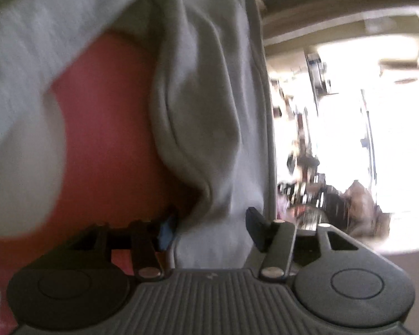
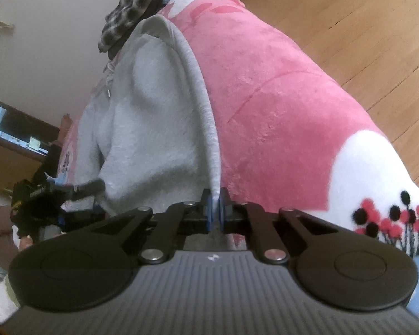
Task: Fold clothes
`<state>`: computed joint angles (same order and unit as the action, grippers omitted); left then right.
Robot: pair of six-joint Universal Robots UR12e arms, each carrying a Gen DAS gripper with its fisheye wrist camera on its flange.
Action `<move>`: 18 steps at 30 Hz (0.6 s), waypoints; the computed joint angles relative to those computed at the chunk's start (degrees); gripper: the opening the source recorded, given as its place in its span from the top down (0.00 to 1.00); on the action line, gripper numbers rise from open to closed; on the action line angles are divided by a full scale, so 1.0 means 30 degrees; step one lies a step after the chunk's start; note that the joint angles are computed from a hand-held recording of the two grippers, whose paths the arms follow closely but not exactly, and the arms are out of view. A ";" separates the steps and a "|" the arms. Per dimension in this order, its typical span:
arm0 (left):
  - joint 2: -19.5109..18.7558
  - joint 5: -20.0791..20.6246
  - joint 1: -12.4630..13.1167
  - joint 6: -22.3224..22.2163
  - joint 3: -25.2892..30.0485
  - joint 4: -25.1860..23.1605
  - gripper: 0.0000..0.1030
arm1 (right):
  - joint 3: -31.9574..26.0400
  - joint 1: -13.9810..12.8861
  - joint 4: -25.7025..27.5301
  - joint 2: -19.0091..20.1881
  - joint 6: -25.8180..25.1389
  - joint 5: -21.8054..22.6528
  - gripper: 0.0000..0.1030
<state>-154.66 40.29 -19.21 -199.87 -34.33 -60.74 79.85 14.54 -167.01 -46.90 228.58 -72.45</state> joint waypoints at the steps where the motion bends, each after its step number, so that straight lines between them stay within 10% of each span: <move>1: 0.0227 0.0084 -0.0024 0.0816 -0.0204 -0.0637 0.41 | 0.0020 -0.0068 0.0061 -0.0015 0.0162 0.0187 0.93; 9: 0.4179 0.0345 0.0058 0.5041 -0.7012 -0.0969 0.33 | 0.1598 -0.0386 -0.0183 -0.0777 0.2104 0.3108 0.79; 18: 0.7222 0.2139 -0.0521 0.6571 -1.1457 -0.1698 0.37 | 0.4068 0.0005 -0.1052 -0.2306 0.2907 0.5029 0.76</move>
